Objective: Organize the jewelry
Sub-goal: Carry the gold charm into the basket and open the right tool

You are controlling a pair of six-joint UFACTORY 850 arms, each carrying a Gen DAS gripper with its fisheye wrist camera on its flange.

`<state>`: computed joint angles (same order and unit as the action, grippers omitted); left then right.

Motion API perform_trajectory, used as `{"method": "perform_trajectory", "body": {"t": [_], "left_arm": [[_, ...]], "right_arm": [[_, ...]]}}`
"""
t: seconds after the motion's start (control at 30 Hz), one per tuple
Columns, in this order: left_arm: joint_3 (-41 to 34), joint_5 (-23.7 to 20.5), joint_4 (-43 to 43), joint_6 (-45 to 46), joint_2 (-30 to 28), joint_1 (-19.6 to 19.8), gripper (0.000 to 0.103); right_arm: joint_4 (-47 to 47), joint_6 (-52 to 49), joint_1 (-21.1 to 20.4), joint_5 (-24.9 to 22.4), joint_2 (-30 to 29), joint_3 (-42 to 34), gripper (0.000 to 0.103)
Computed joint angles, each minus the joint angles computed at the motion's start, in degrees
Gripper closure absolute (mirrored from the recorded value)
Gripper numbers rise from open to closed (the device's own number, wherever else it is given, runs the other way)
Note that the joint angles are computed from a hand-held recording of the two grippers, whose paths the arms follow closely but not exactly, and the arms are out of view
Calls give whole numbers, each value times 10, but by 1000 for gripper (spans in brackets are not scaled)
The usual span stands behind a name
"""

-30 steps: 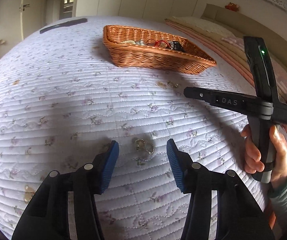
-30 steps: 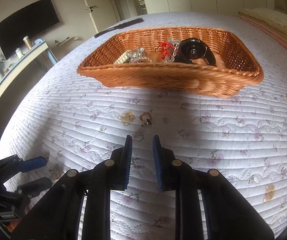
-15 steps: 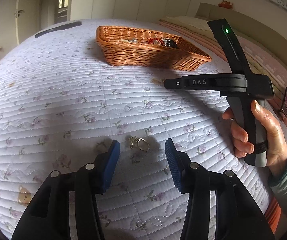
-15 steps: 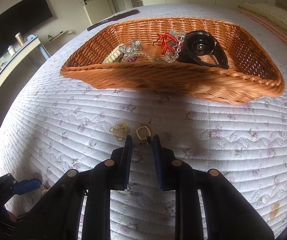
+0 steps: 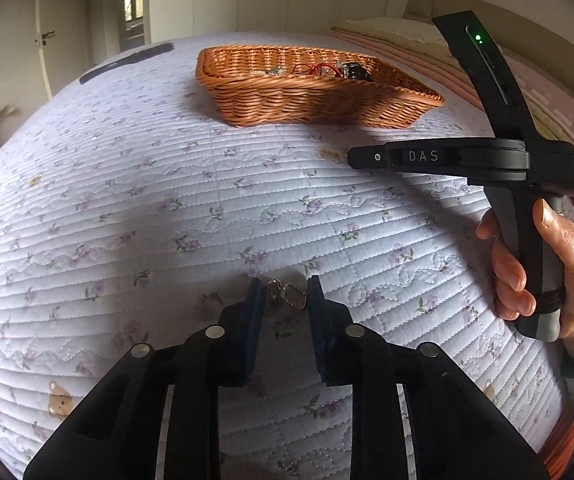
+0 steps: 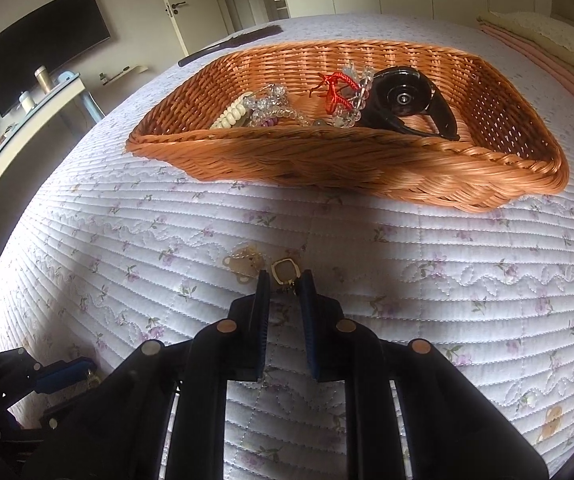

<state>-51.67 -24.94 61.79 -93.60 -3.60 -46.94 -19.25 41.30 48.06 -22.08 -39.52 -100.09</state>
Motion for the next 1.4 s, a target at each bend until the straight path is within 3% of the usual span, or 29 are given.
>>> {"method": "perform_trajectory", "body": {"t": [0.17,0.37,0.73,0.9,1.0,1.2,1.4], "left_arm": [[-5,-22,11,-4,-4,-9,85],[3,-17,37,-33,3,-10,85],[30,-22,165,-152,39,-28,85],[22,-7,216,-176,55,-22,85],[-9,-9,219,-142,50,-14,85],[-94,26,240,-109,8,31,85],[-200,71,188,-42,-81,88,85]], "right_arm": [[-15,13,0,13,10,17,90],[-52,52,2,27,25,37,90],[-88,111,2,81,86,112,90],[-183,202,9,72,130,144,90],[-254,258,8,57,154,145,90],[-260,237,-15,34,153,87,90],[-133,124,-59,-21,66,-51,90]]}}
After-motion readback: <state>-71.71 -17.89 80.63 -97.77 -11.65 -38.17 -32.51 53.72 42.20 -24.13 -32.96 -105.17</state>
